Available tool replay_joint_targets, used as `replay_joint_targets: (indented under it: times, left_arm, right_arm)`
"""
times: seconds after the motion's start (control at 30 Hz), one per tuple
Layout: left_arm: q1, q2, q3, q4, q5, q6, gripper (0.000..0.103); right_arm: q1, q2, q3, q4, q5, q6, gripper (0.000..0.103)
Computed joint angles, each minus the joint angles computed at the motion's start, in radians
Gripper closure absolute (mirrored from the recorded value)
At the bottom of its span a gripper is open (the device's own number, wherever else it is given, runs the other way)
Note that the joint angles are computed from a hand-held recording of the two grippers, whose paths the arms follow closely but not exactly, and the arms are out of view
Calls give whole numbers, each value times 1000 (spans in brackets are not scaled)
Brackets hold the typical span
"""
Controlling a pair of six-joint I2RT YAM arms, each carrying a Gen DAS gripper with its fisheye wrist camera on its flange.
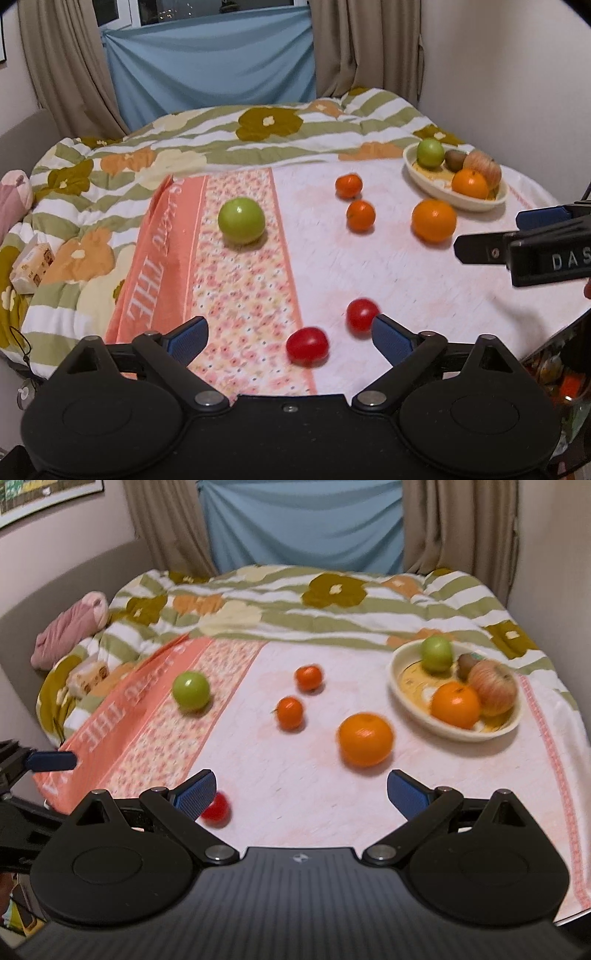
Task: Organize fruits
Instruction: 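Withdraw both tools from the bowl toward the remaining fruit, then close the left tool on a red tomato while the right tool grasps another red tomato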
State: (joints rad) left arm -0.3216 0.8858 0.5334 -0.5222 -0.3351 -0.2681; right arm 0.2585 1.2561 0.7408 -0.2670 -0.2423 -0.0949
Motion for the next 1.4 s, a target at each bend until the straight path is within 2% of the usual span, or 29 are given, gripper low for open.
replay_joint_targets:
  times: [0.17, 0.23, 0.33, 0.57, 0.67, 0.7, 0.93, 1.1, 1.17, 1.4]
  left_arm:
    - [86, 46, -55, 101, 84, 76, 17]
    - [107, 82, -69, 141, 115, 104, 27]
    - [124, 145, -79, 191, 151, 137, 32]
    - [131, 237, -98, 299, 175, 189, 41]
    - [133, 269, -94, 318, 201, 201, 54]
    - [133, 277, -93, 320, 206, 200, 63]
    - [122, 275, -99, 322, 193, 188, 63]
    - [124, 261, -101, 304, 181, 192, 63]
    - [119, 257, -102, 300, 170, 195, 63]
    - [131, 227, -108, 264, 155, 168, 63]
  right_arm:
    - [95, 48, -27, 46, 38, 44, 0]
    - [124, 72, -34, 71, 54, 64, 0]
    - [149, 114, -29, 98, 65, 91, 0]
    - [169, 171, -27, 139, 99, 92, 0]
    - [163, 188, -20, 135, 98, 97, 0]
    - [162, 192, -18, 134, 99, 97, 0]
    - [173, 227, -3, 126, 90, 79, 9]
    - [193, 260, 5, 143, 79, 66, 12]
    - [201, 278, 16, 144, 67, 63, 19]
    - [240, 335, 55, 150, 61, 42, 29]
